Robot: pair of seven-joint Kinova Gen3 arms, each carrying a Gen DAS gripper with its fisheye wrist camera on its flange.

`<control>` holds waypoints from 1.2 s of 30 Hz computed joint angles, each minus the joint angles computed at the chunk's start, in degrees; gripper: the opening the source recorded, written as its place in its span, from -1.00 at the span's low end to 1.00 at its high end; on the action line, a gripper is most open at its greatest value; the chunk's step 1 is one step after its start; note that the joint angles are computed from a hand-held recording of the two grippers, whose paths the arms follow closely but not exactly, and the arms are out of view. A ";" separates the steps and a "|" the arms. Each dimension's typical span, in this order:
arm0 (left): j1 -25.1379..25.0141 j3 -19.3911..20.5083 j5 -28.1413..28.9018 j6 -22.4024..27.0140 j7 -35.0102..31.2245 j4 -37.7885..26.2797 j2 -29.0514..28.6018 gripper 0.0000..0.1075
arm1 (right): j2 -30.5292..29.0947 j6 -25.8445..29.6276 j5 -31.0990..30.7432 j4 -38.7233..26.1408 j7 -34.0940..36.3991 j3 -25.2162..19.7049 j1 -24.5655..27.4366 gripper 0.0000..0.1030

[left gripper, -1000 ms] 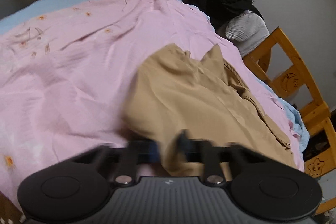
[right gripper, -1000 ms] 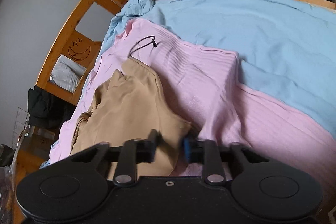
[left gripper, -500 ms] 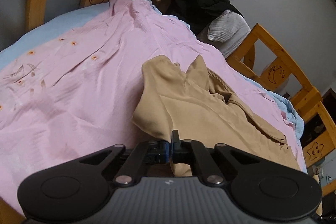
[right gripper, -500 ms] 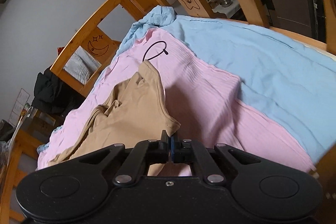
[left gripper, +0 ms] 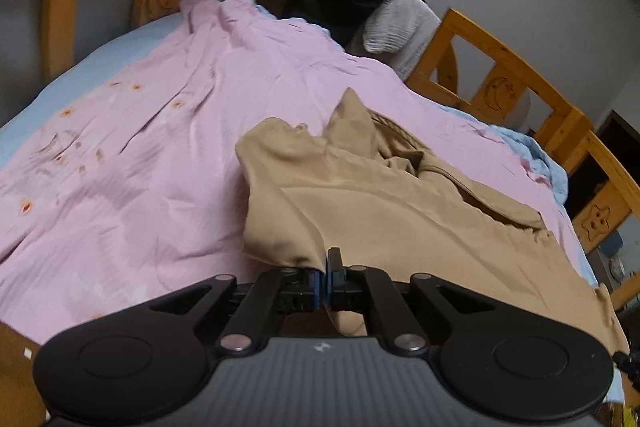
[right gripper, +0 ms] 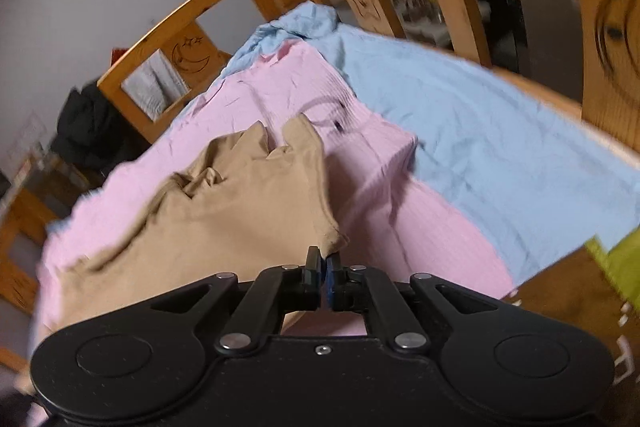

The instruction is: Fold large clothes

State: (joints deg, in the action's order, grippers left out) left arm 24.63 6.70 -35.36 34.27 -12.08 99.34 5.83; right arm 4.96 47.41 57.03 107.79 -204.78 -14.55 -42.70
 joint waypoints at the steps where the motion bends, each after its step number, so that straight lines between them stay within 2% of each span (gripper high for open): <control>1: -0.19 -0.07 0.74 -0.50 -0.66 0.35 -0.24 -0.90 | 0.57 1.66 0.44 -0.57 0.93 -0.13 -0.69 -0.72; 2: 0.67 -1.16 1.33 -1.06 -0.39 0.76 -0.41 -0.88 | 1.16 3.99 1.27 -1.24 1.33 0.38 -2.42 -0.69; 3: 0.67 -1.20 1.13 -1.68 0.82 1.40 -0.64 -0.74 | 1.77 6.32 2.41 -1.81 1.69 1.84 -5.07 -0.60; 4: -0.37 -0.18 0.81 -2.47 2.28 2.17 -0.88 -0.52 | 2.53 8.65 3.19 -2.61 2.73 3.42 -7.72 -0.41; 6: -0.47 -0.22 0.74 -3.74 4.93 3.38 -1.10 -0.20 | 4.37 12.96 7.06 -3.82 6.90 6.75 -13.03 -0.15; 8: -1.04 0.12 2.45 -4.40 4.28 3.52 -0.73 -0.10 | 6.82 14.11 11.71 -4.98 11.49 10.23 -17.69 -0.05; 9: -1.15 0.28 3.06 -4.41 3.31 3.27 -0.36 -0.02 | 8.06 13.29 14.04 -5.92 13.82 10.91 -18.63 0.10; 10: -0.84 0.24 2.78 -4.07 3.27 2.90 0.08 0.12 | 9.19 11.54 16.37 -6.87 16.15 11.06 -18.59 0.24; 11: -0.31 0.09 2.32 -3.25 3.88 2.28 0.62 0.20 | 10.74 9.21 18.70 -8.58 18.48 10.17 -17.49 0.30; 12: 0.15 -0.08 2.26 -2.41 4.54 1.56 1.14 0.35 | 12.19 6.88 21.03 -10.16 20.81 8.34 -15.33 0.37; 15: 1.38 -0.85 1.84 -1.11 6.64 0.27 2.15 0.56 | 18.81 -0.09 27.30 -17.02 26.57 1.69 -7.36 0.45; 18: 2.33 -1.64 0.92 -0.29 9.09 -0.24 2.74 0.63 | 26.31 -2.86 30.10 -24.92 30.37 -0.82 -4.42 0.45; 21: 1.99 -1.86 2.02 -0.98 9.08 -0.25 2.96 0.69 | 32.52 -0.45 29.28 -32.88 35.98 -3.09 -3.53 0.45; 24: 1.01 -1.67 4.34 -1.36 5.99 -0.71 3.14 0.75 | 36.78 2.16 25.86 -38.25 40.02 -2.50 -4.62 0.44; 26: 0.56 -1.74 5.68 -1.80 4.17 -0.82 3.20 0.77 | 38.49 1.76 23.75 -39.80 40.59 1.42 -7.11 0.44; 28: 0.77 -2.10 5.91 -1.78 3.99 -0.95 3.32 0.77 | 39.52 1.00 21.60 -40.60 41.16 6.73 -10.50 0.45; 30: 1.16 -2.37 5.53 -1.41 3.86 -1.27 3.57 0.77 | 39.82 -0.04 19.38 -41.06 42.32 9.89 -12.20 0.45; 33: 1.55 -2.45 5.58 0.19 3.39 -2.17 3.81 0.77 | 36.71 -2.41 20.46 -37.31 37.87 8.88 -11.09 0.38; 36: 1.22 -2.40 6.31 0.10 2.53 -2.13 3.64 0.77 | 31.03 -4.99 23.36 -29.83 31.49 10.74 -13.48 0.41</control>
